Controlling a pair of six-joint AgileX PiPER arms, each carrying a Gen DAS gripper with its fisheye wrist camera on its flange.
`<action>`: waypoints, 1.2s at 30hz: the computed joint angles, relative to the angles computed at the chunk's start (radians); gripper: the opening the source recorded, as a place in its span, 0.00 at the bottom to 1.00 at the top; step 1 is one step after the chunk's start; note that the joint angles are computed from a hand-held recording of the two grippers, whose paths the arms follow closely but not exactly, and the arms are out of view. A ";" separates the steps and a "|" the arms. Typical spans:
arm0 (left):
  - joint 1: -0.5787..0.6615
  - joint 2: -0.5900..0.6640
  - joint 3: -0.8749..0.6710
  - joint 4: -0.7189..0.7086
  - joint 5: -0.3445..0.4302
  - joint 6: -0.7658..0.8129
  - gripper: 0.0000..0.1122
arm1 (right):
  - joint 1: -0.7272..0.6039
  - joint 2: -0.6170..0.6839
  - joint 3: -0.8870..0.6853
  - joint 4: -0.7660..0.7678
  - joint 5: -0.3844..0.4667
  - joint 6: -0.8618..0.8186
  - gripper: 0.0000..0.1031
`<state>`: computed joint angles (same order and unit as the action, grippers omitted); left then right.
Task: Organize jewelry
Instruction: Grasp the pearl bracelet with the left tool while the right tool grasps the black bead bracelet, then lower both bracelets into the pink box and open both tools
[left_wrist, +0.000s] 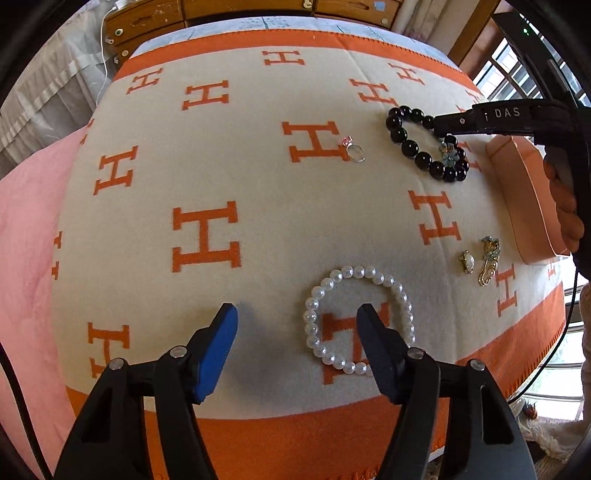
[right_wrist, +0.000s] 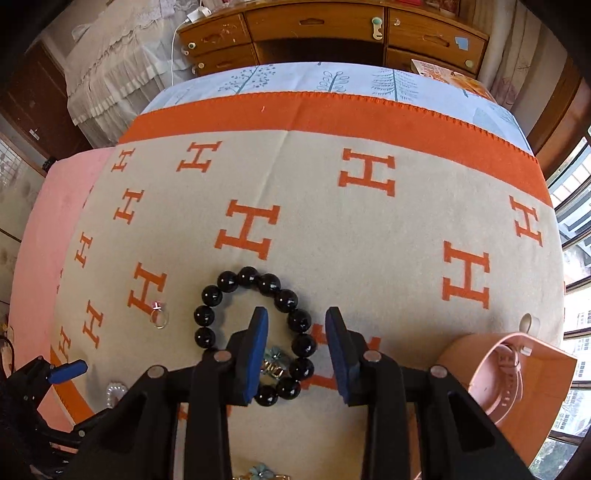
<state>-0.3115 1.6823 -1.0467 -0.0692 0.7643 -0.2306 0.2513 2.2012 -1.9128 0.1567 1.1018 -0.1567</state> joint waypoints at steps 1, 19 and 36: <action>-0.008 0.009 -0.011 0.015 0.010 -0.008 0.54 | -0.001 0.014 -0.017 -0.004 0.014 -0.001 0.19; -0.103 -0.013 -0.099 0.085 0.079 -0.059 0.05 | -0.048 -0.178 0.176 0.156 -0.125 -0.129 0.14; -0.320 -0.031 -0.463 0.267 0.248 -0.185 0.05 | -0.295 -0.576 0.418 0.380 -0.162 -0.345 0.14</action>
<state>-0.6316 1.6510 -1.5098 0.1981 1.0123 -0.4161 -0.0439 1.6250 -1.4949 0.5363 0.9395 -0.5015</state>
